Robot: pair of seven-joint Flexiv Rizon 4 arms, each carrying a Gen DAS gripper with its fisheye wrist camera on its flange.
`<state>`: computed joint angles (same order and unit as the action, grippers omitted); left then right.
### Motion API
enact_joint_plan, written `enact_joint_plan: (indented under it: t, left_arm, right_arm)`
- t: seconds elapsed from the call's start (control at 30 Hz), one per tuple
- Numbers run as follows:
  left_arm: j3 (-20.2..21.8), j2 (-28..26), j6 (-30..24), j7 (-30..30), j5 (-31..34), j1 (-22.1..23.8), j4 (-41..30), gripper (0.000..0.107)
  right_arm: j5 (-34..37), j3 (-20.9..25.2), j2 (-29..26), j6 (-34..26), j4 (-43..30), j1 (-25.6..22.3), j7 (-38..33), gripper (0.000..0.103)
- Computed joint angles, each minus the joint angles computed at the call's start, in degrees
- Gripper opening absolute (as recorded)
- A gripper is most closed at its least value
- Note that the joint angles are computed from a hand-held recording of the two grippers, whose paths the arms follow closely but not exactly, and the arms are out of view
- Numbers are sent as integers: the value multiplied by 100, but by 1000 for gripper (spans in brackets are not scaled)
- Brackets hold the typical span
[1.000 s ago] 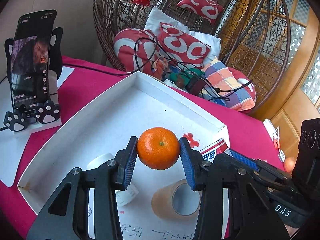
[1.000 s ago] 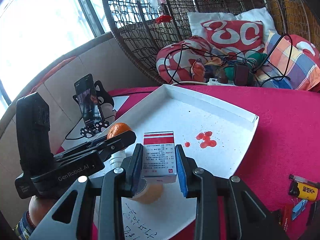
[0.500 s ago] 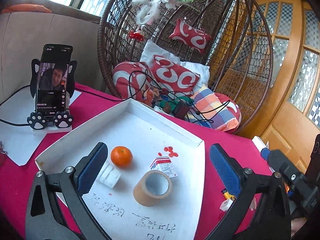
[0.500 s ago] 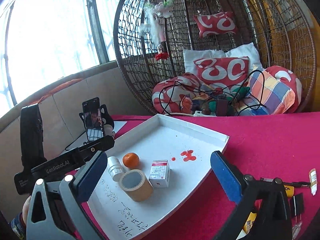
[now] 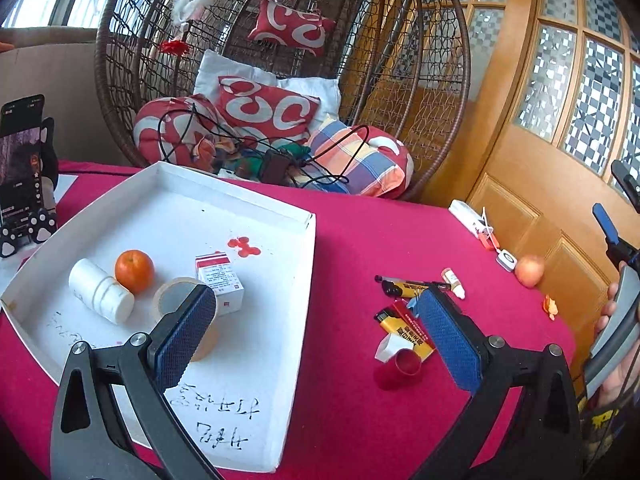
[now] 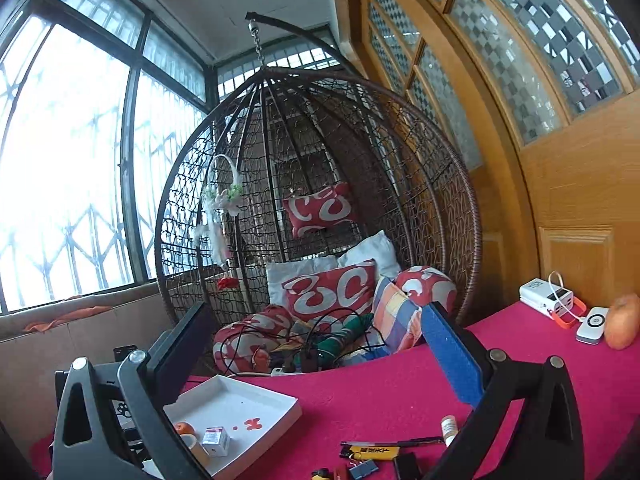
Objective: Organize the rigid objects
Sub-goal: 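Release the orange and medicine box into the white tray, then grasp the red cup with the left gripper while the right gripper grasps the black charger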
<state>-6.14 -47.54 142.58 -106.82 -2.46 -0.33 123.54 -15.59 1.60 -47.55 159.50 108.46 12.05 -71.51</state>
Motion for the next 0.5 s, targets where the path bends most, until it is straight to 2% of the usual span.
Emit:
enact_joint_plan:
  t: [0.13, 0.27, 0.37, 0.5]
  left_arm:
    - [-113, -60, -177, -31, 301, 140, -93, 103]
    - [-213, -136, -462, 86, 520, 162, -226, 103]
    - [-314, -187, -817, 203, 643, 165, -363, 103]
    - [-506, -223, -1551, 528, 821, 139, -636, 103]
  right_arm:
    - [770, -98, -2, -450, -81, -205, 222, 103]
    - [1027, -209, -92, -1734, -150, -390, 621, 103]
    - [1349, -455, -196, -2795, -210, -203, 606, 103]
    - [1379, -525, -348, -3564, -320, -135, 542, 103]
